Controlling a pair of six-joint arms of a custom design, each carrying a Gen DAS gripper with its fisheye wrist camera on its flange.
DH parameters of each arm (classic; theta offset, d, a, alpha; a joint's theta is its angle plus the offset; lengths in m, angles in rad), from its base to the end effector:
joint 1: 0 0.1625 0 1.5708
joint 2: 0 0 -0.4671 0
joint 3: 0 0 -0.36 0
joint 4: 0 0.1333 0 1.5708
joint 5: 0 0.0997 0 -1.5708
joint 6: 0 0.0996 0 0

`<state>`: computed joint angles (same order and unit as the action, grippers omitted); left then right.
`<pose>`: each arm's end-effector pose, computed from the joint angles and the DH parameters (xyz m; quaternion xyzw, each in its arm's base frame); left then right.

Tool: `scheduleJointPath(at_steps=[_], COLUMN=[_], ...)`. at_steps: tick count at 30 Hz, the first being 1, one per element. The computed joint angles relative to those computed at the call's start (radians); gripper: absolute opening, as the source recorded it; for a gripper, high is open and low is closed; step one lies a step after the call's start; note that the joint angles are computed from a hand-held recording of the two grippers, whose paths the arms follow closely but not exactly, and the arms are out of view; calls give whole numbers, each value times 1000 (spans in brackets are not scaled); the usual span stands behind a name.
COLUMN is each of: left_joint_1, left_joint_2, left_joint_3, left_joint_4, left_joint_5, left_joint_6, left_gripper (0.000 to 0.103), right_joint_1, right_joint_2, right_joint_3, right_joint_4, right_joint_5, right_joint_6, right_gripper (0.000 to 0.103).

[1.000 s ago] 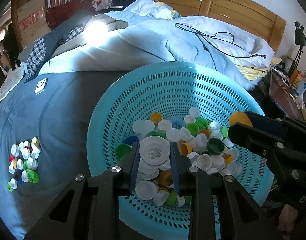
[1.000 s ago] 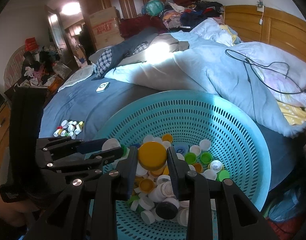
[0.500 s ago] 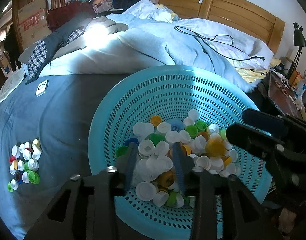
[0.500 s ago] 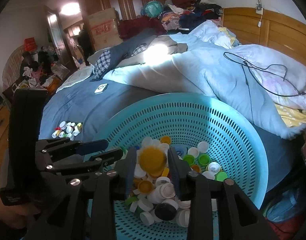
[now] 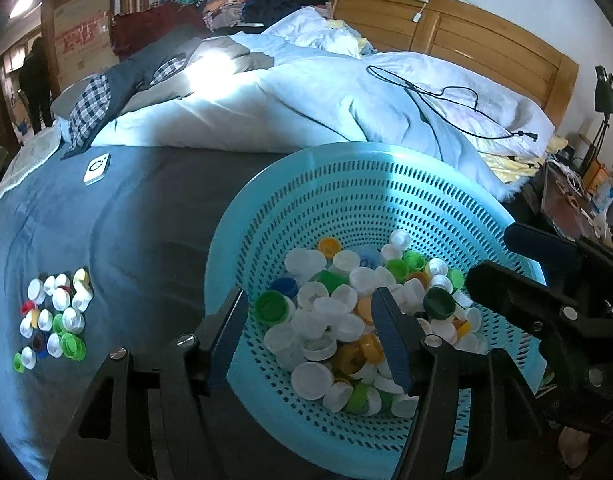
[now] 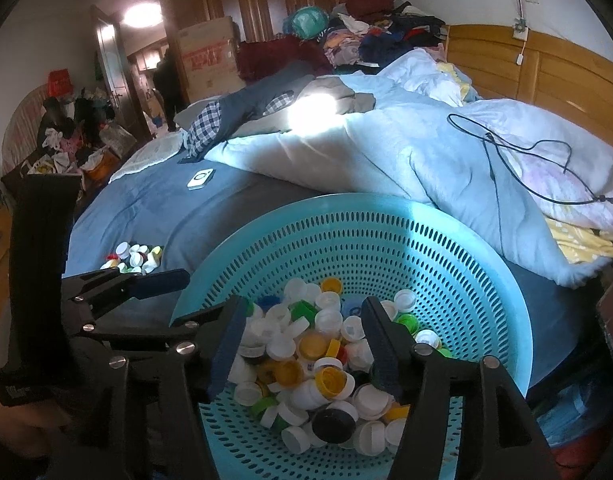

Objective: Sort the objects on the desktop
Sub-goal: 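Open both grippers to drop the white and yellow caps into the basket, then grasp a green cap with the left gripper while the right grasps another green cap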

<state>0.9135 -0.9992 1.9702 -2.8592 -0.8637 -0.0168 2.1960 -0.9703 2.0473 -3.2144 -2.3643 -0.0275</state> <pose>-0.1941 -0.5756 0.2174 0.2397 0.8965 -0.2530 0.2736 0.3760 -0.4145 0.2255 0.1816 -0.8734 0.3556 0.2787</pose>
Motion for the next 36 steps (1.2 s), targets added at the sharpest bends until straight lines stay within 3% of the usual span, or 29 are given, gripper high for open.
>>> scheduleJointPath(at_steps=[8, 15, 20, 25, 30, 36], left_joint_1=[63, 263, 406, 525, 564, 586], left_joint_2=[-90, -248, -282, -261, -204, -181], left_joint_3=[114, 219, 205, 114, 23, -36], left_joint_4=[-157, -236, -329, -373, -342, -325], left_joint_5=[61, 163, 229, 154, 127, 89], left_joint_6=[53, 13, 111, 247, 355, 396], left_gripper=[58, 58, 58, 58, 58, 58], right_joint_1=[20, 47, 62, 63, 62, 61], right_joint_2=[41, 140, 214, 272, 301, 324], right_joint_3=[-18, -53, -92, -145, -178, -208], right_joint_4=[-30, -37, -25, 46, 77, 97], right_joint_5=[38, 142, 190, 205, 200, 195], right_joint_6=[-33, -67, -79, -74, -78, -84], right_gripper=[76, 77, 79, 79, 79, 79])
